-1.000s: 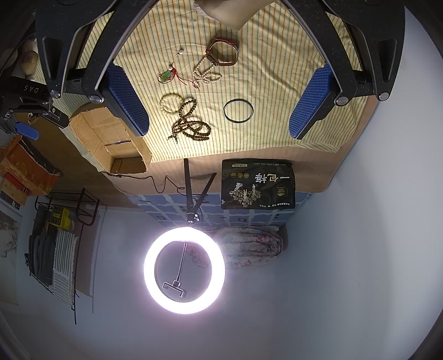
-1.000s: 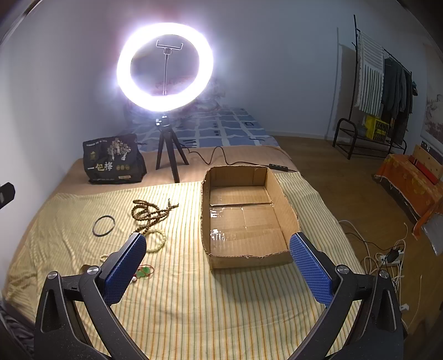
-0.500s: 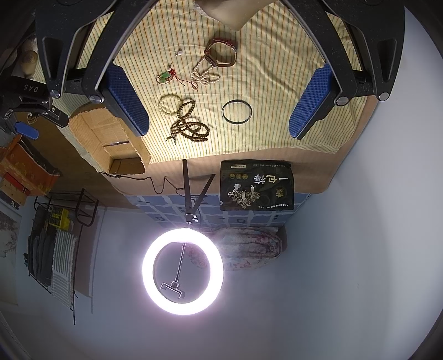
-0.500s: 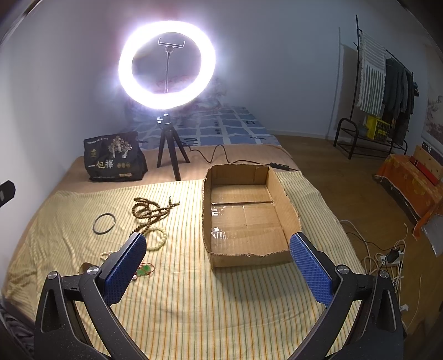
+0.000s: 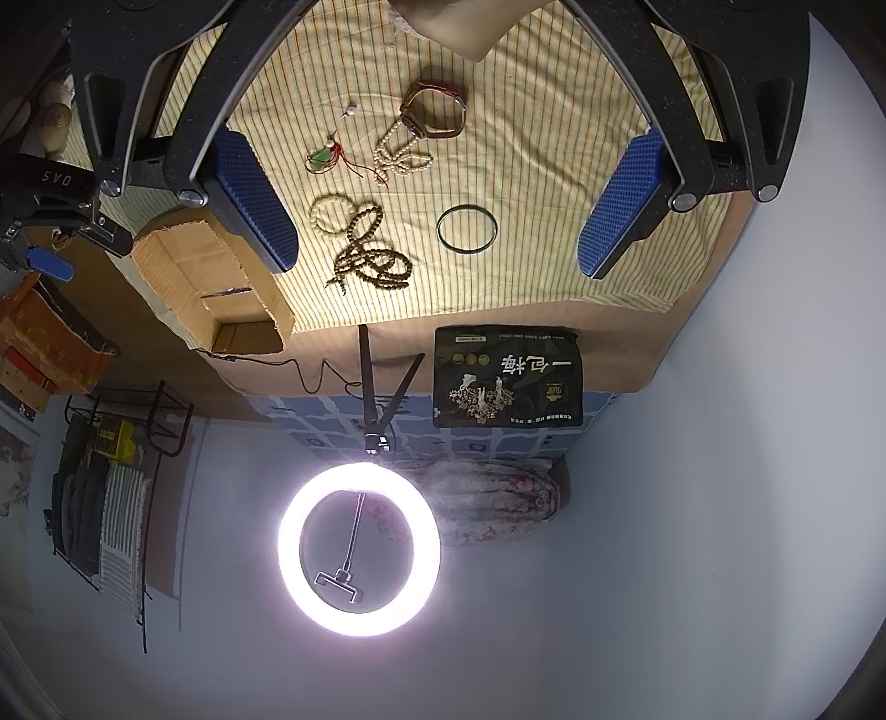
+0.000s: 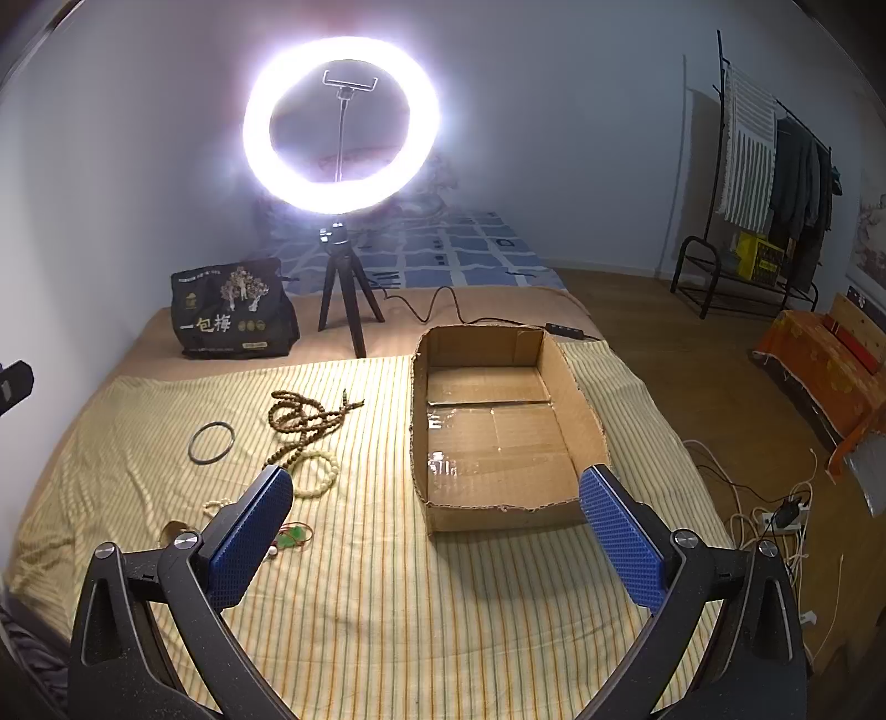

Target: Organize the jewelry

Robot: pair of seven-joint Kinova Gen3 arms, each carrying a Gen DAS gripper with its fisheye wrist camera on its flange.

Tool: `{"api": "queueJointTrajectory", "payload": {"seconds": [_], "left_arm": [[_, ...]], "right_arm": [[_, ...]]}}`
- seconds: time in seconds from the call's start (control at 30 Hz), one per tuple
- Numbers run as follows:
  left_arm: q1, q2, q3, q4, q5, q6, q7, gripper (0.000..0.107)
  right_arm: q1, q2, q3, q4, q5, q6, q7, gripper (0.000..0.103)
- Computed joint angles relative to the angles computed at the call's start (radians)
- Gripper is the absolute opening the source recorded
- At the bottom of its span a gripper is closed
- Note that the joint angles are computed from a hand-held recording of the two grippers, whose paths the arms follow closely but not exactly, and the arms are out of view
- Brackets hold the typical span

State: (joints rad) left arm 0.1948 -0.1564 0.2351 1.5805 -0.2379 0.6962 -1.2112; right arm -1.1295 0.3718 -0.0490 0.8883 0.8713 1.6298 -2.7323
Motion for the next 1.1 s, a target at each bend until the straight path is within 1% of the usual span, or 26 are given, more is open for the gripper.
{"api": "queueJointTrajectory", "payload": {"seconds": [0.4, 0.47, 0.6, 0.67, 0.7, 0.8, 0.93, 1.0, 1.03, 1.07, 1.1], "left_arm": [[-0.004, 0.020, -0.017, -0.009, -0.004, 0.027, -0.010, 0.103], [-0.003, 0.028, -0.030, -0.012, 0.012, 0.033, -0.028, 0.103], [0.000, 0.057, -0.061, -0.033, 0.066, 0.074, -0.085, 0.103], [-0.002, 0.073, -0.061, -0.043, 0.058, 0.096, -0.081, 0.103], [-0.002, 0.083, -0.069, -0.051, 0.072, 0.110, -0.095, 0.103], [-0.007, 0.109, -0.098, -0.076, 0.145, 0.155, -0.146, 0.103], [-0.021, 0.134, -0.121, -0.083, 0.219, 0.188, -0.192, 0.102], [-0.022, 0.147, -0.121, -0.085, 0.228, 0.203, -0.211, 0.088], [-0.022, 0.156, -0.120, -0.091, 0.232, 0.216, -0.222, 0.085], [-0.023, 0.166, -0.122, -0.097, 0.247, 0.229, -0.237, 0.083], [-0.027, 0.178, -0.126, -0.106, 0.269, 0.247, -0.252, 0.080]], "right_arm": [[0.005, 0.009, 0.000, -0.008, -0.017, -0.011, 0.031, 0.103], [0.007, 0.011, -0.001, -0.008, -0.023, -0.016, 0.043, 0.103], [0.016, 0.015, -0.005, -0.003, -0.040, -0.039, 0.084, 0.103], [0.027, 0.020, -0.011, -0.001, -0.060, -0.060, 0.118, 0.103], [0.034, 0.019, -0.014, 0.005, -0.075, -0.075, 0.129, 0.103], [0.073, 0.013, -0.029, 0.025, -0.147, -0.138, 0.163, 0.103], [0.121, 0.021, -0.047, 0.026, -0.246, -0.201, 0.232, 0.103], [0.140, 0.027, -0.050, 0.026, -0.289, -0.227, 0.264, 0.103], [0.152, 0.032, -0.054, 0.022, -0.316, -0.240, 0.289, 0.101], [0.160, 0.036, -0.055, 0.020, -0.337, -0.252, 0.309, 0.095], [0.170, 0.044, -0.056, 0.015, -0.359, -0.261, 0.333, 0.092]]}}
